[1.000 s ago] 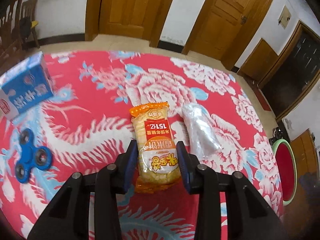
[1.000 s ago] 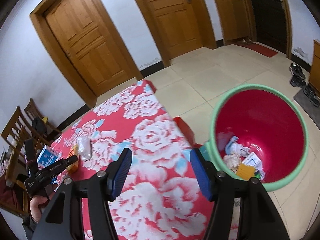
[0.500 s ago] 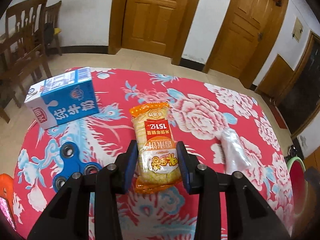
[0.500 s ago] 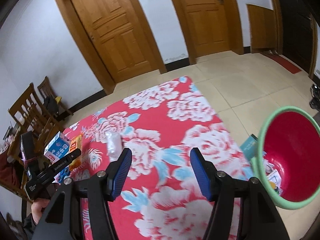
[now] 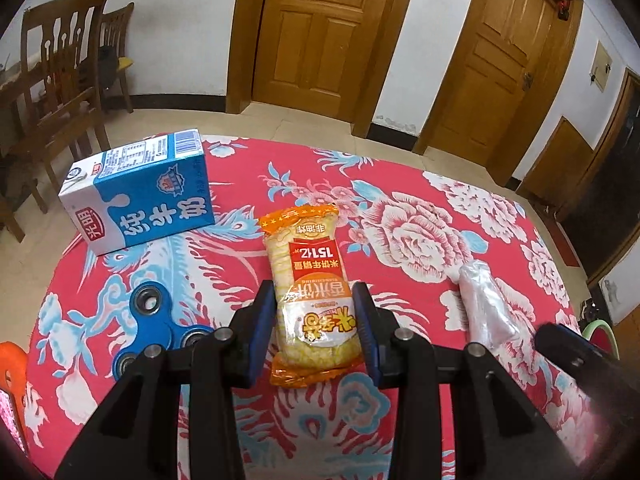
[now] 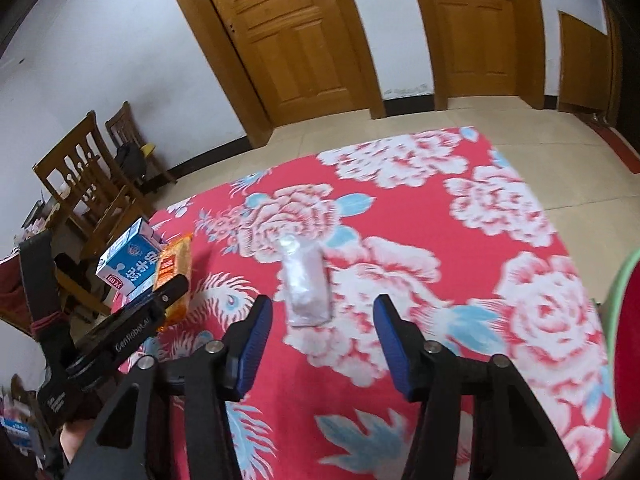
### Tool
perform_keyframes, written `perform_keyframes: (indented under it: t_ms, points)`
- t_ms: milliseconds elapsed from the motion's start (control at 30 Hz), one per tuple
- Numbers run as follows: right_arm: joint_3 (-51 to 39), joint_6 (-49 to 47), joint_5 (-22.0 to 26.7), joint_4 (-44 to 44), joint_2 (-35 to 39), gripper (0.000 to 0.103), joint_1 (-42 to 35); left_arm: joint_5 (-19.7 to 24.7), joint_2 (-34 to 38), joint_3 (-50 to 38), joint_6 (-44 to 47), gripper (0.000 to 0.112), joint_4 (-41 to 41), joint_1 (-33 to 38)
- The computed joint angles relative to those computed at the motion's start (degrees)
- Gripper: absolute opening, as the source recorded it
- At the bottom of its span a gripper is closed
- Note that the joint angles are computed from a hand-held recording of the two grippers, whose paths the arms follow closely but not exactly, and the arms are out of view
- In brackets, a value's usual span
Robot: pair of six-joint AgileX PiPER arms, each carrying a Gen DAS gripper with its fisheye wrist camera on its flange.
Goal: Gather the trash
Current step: 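Reach the right tool to the clear plastic bag and grasp it, then carry the orange snack bag and clear plastic bag over the red bucket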
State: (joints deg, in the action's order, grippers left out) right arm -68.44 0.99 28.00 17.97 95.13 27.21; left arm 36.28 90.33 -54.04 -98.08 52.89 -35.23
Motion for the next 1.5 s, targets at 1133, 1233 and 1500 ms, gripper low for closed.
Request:
perform_keyframes:
  t_ms: [1133, 1233, 1500]
  points:
    - [5.46, -5.36, -1.89, 7.5, -3.83, 0.017, -1.59, -2.69, 0.39, -0.14, -0.42, 0.04, 2.51, -2.28]
    - [7.5, -5.87, -1.67, 7.87, -6.34, 0.017, -2.62, -2.78, 0.38, -0.19, -0.39, 0.04, 2.76, -2.53]
    - [13.95, -8.07, -1.04, 9.98, -14.33, 0.017, -7.41, -3.29, 0.76, -0.95, 0.43, 0.039, 2.0, -3.02]
